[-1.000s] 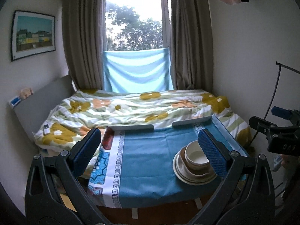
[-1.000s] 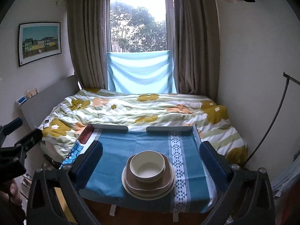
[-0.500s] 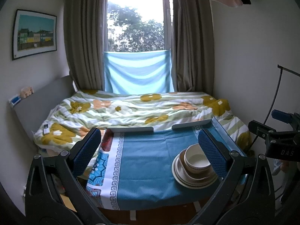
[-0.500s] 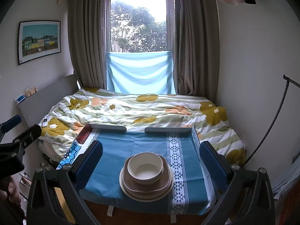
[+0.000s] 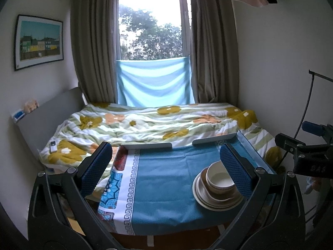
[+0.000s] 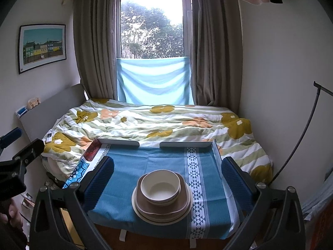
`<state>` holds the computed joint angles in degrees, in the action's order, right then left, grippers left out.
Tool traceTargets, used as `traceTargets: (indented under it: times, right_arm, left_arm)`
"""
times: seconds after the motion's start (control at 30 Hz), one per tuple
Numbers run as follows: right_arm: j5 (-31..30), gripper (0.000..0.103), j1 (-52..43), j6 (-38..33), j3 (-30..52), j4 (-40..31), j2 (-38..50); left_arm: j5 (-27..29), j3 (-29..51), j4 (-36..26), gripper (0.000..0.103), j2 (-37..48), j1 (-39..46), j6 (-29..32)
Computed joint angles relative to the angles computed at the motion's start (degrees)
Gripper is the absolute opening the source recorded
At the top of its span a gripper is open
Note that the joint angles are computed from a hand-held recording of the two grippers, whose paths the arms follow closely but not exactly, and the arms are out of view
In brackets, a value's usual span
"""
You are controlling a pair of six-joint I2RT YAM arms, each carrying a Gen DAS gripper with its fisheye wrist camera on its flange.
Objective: Organize plates and bowls
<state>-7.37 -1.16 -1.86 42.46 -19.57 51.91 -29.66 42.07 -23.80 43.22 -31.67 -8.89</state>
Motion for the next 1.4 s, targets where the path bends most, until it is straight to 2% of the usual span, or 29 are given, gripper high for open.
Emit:
traceTargets:
  times: [1.4]
  right_arm:
    - [0.6,0.102,-1.0,0.4,-0.4,1.9,0.7]
  left_arm:
    - [-0.4,0.2,1.6,0.103,0.2,0.6,2.0]
